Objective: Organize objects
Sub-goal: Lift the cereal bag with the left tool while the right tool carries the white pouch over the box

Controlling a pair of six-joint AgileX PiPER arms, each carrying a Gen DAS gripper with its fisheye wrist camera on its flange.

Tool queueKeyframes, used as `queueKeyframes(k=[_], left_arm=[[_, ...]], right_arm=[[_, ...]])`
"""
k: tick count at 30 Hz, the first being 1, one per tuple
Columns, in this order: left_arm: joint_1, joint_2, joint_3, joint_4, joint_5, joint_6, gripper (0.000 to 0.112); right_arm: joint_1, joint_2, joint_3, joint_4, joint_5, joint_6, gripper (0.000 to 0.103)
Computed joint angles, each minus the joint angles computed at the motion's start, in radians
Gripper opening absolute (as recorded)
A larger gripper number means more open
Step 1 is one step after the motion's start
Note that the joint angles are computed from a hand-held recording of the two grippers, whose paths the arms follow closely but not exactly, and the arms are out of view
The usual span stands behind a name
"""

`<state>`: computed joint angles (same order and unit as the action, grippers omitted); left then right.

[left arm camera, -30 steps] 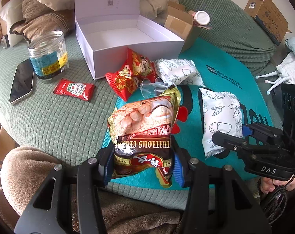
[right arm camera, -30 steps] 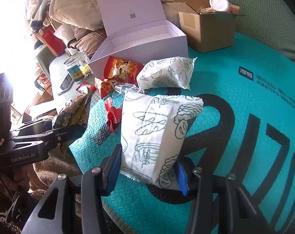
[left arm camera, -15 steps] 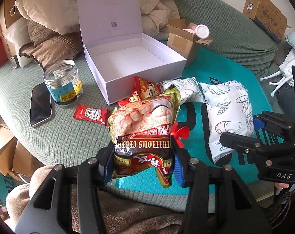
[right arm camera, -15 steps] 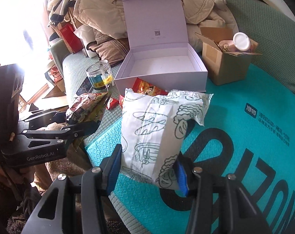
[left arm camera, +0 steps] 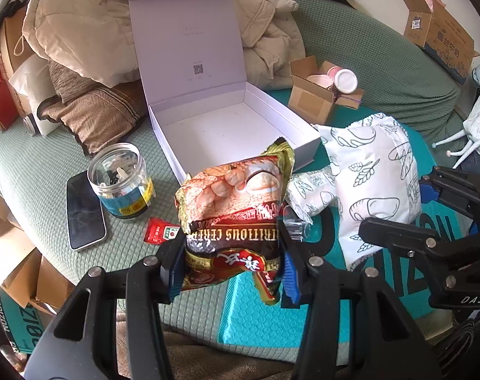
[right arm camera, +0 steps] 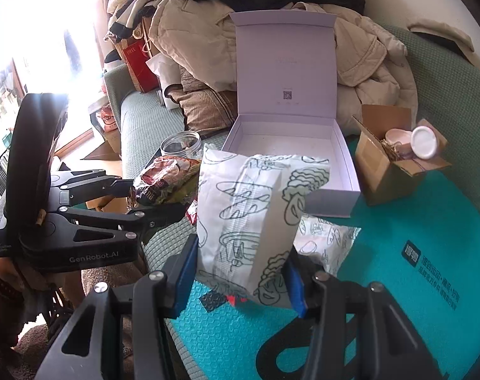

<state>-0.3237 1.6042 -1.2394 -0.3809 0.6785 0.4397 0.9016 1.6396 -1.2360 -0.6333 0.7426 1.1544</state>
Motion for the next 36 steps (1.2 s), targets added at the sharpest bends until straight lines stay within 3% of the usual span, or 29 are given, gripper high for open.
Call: queueKeyframes(k=[20, 36], left_arm=[[0.017, 0.308, -0.484, 0.105, 0.159, -0.078, 0.047], [-0.022, 0.634, -1.021, 0.190, 0.345, -0.137, 0.048]], right_arm=[[-0.221, 0.162, -0.262, 0.209, -0.066, -0.460, 0.050], [-0.400, 0.259, -0.381, 0.391, -0.109, -0.740, 0.050]])
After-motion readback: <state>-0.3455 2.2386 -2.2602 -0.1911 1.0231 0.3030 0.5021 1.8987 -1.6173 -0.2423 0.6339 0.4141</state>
